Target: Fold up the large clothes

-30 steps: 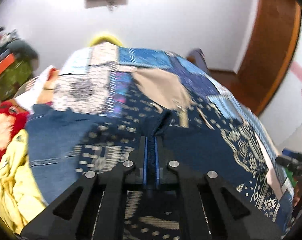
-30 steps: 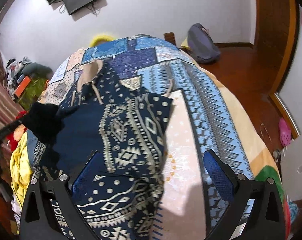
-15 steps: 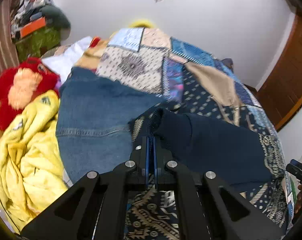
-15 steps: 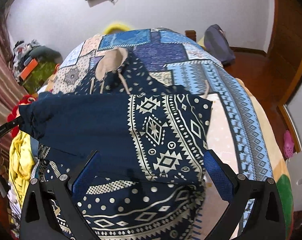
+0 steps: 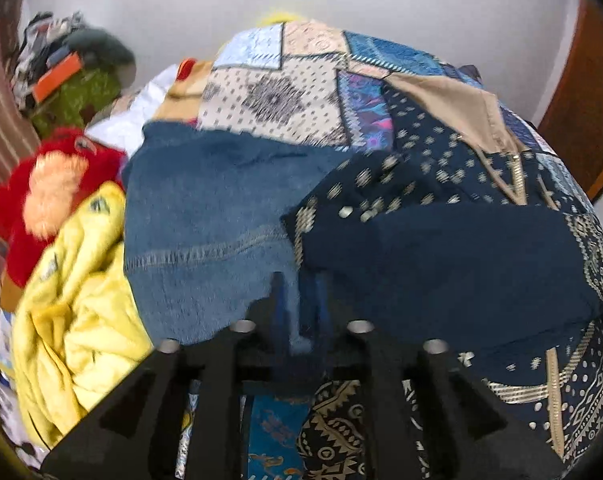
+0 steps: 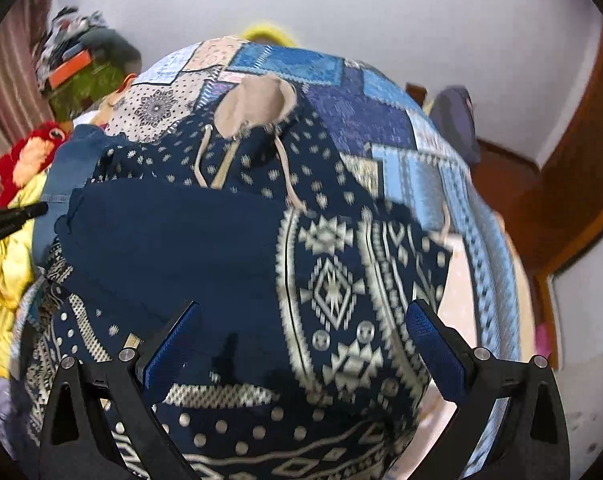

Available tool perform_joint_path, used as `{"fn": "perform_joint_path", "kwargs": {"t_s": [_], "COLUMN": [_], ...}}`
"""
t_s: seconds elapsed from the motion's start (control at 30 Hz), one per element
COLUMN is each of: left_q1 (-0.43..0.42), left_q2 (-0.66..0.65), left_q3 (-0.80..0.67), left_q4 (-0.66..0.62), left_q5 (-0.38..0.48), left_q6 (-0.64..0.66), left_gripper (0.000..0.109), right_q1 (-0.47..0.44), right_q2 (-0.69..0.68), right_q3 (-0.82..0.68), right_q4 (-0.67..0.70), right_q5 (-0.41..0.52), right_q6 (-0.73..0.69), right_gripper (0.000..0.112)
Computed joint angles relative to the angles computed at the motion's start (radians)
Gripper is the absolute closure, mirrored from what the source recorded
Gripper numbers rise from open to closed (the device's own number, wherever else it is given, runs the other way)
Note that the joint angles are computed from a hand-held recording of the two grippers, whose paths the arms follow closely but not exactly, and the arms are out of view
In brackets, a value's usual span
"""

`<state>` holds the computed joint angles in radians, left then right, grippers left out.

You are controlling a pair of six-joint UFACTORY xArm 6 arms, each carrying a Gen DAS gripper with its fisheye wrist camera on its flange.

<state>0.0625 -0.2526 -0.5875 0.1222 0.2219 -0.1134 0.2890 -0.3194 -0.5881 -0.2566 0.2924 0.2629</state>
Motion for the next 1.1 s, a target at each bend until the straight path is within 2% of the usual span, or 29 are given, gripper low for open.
{"fn": "perform_joint_path", "kwargs": {"t_s": [0.03, 0.07, 0.17, 0.27, 0.37, 0.43, 0.53, 0.63, 0.73, 0.83, 1.03, 1.1], "left_q1": [-0.009, -0.017, -0.041, -0.081, -0.118, -0.143, -0.163, -0.176, -0.177, -0.174, -0.162, -0.160], "left_q2": [-0.004, -0.011, -0.004, 0.046, 0.123, 0.198, 0.299, 0.426, 0.535, 0.646, 0.839, 0.870], "left_q3": [-0.009, -0.014, -0.054, -0.138, -0.236, -0.322, -0.432, -0.570, -0.701, -0.831, -1.063, -1.090], "left_q4": [0.000, 0.013, 0.071, 0.028, -0.011, -0.066, -0.041, -0.117, -0.133, -0.187, -0.312, -0.300], "left_q5": [0.002, -0.012, -0.020, 0.005, 0.024, 0.046, 0.079, 0.132, 0.194, 0.248, 0.362, 0.361], "left_q6": [0.004, -0.003, -0.042, 0.001, 0.028, 0.074, 0.049, 0.089, 0.072, 0.080, 0.058, 0.023], "left_gripper": [0.055, 0.040, 0.032, 0.026, 0.022, 0.021, 0.021, 0.021, 0.021, 0.021, 0.021, 0.021], "right_q1": [0.001, 0.001, 0.000, -0.003, -0.007, -0.007, -0.009, -0.016, -0.028, -0.045, -0.059, -0.059], "right_q2": [0.017, 0.032, 0.082, 0.138, 0.215, 0.272, 0.374, 0.501, 0.619, 0.740, 0.930, 0.976], "right_q3": [-0.022, -0.045, -0.119, -0.195, -0.295, -0.361, -0.480, -0.628, -0.762, -0.902, -1.120, -1.174], "right_q4": [-0.020, -0.036, -0.108, -0.130, -0.111, -0.033, 0.089, 0.196, 0.228, 0.321, 0.403, 0.446], "right_q5": [-0.004, -0.005, -0.010, -0.020, -0.019, -0.023, 0.002, 0.062, 0.120, 0.197, 0.292, 0.322], "right_q6": [-0.001, -0.002, 0.024, 0.011, -0.010, -0.070, -0.142, -0.198, -0.185, -0.199, -0.221, -0.243], "right_gripper": [0.011, 0.011, 0.011, 0.011, 0.011, 0.011, 0.011, 0.011, 0.011, 0.011, 0.030, 0.047]}}
